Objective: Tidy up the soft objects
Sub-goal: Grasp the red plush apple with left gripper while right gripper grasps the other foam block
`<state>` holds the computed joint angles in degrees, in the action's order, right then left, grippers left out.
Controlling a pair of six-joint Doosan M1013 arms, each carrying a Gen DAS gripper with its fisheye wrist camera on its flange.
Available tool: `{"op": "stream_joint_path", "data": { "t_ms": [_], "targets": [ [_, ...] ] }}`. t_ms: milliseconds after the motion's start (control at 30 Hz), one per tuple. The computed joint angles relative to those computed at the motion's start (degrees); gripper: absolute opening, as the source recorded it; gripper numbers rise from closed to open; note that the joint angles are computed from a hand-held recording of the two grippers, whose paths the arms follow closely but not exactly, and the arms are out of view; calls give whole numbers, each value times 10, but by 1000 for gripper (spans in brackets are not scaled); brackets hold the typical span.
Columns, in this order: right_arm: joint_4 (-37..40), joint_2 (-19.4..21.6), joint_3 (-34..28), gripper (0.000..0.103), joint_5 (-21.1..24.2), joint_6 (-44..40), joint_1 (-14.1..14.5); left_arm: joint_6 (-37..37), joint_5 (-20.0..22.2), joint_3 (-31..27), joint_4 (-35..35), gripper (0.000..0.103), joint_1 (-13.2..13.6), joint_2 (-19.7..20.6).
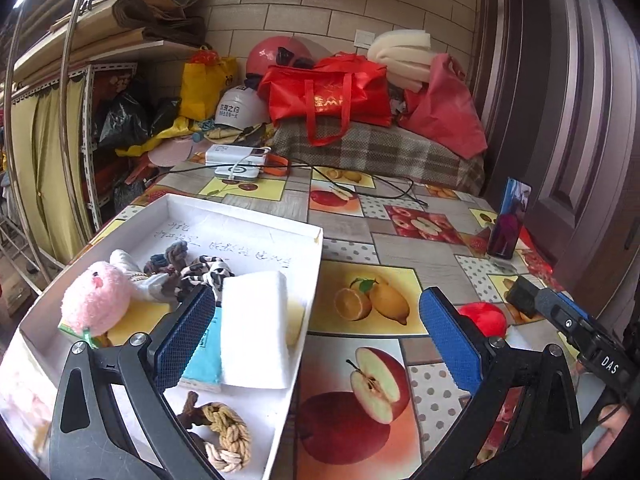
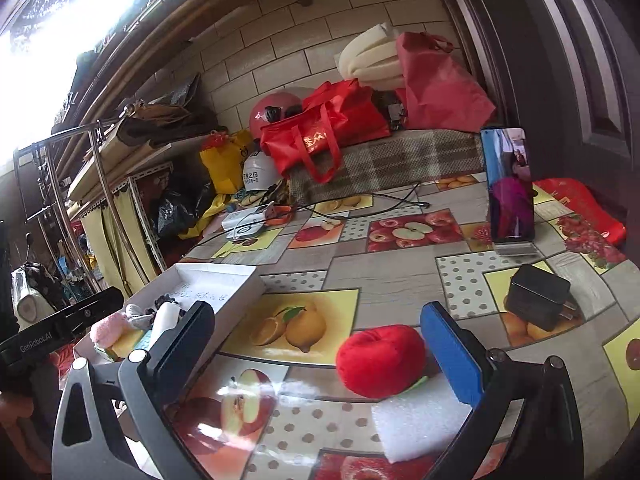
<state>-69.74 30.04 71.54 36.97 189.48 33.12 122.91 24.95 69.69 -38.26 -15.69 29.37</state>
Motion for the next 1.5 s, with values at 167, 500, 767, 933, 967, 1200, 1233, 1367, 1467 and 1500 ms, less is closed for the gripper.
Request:
{"op": "stream_joint_path", "data": {
  "t_ms": [167, 500, 767, 933, 967, 1200, 1233, 1367, 1467, 1500],
  "targets": [
    [9, -48, 70, 103, 33, 1, -9, 109, 12, 8, -58, 103, -26, 7],
    [310, -30, 34, 103, 33, -389, -33, 89, 114, -31, -15, 103, -38, 39],
    [393, 36, -65, 103, 112, -522, -32, 65, 109, -32, 14, 103, -42, 39],
    [425, 34, -61, 89, 122, -533, -39, 60, 115, -37, 45, 103, -48, 41],
    [416, 28, -52, 89, 122, -528, -38, 56, 121, -41, 58, 103, -50, 44],
    [375, -26, 34, 89, 93, -363, -52, 88, 173, -69, 48, 103, -65, 60],
    [371, -32, 44, 89, 81, -343, -54, 87, 180, -76, 51, 103, -69, 64],
    [369, -34, 48, 89, 76, -339, -53, 66, 204, -107, 81, 102, -81, 81],
    [376, -34, 49, 90, 64, -344, -56, 46, 208, -127, 99, 99, -87, 93],
    [377, -36, 52, 90, 58, -341, -57, 42, 212, -135, 103, 99, -88, 97]
  ]
}}
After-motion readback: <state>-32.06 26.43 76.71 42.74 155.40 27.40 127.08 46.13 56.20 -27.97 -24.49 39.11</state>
